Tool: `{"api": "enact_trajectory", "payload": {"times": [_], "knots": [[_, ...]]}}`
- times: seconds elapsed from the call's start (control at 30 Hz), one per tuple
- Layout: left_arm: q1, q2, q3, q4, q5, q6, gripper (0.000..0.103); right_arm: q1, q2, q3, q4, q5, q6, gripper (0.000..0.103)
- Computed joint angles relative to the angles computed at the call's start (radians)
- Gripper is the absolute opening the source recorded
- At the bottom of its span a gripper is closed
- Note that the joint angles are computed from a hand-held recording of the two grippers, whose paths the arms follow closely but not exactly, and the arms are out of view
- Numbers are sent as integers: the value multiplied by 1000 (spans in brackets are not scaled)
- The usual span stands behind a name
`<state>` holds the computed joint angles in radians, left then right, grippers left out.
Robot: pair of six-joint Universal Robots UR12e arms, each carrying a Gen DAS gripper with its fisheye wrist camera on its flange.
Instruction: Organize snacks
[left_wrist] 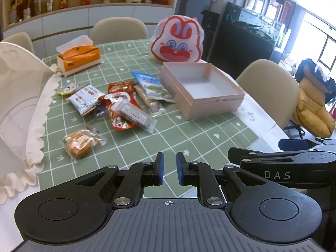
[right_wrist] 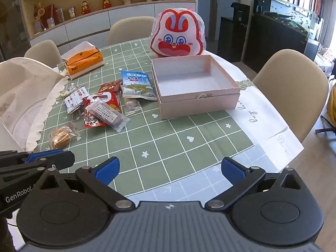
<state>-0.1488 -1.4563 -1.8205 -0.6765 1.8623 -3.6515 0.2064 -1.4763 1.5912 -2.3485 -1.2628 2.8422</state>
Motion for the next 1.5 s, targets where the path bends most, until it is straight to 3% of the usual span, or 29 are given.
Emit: {"api": "enact_trajectory", "payload": {"times": [1.5], "knots": [[5,-9,4,-10,-16,-37,17,8,11,-17,14,-20,-12,103]]}}
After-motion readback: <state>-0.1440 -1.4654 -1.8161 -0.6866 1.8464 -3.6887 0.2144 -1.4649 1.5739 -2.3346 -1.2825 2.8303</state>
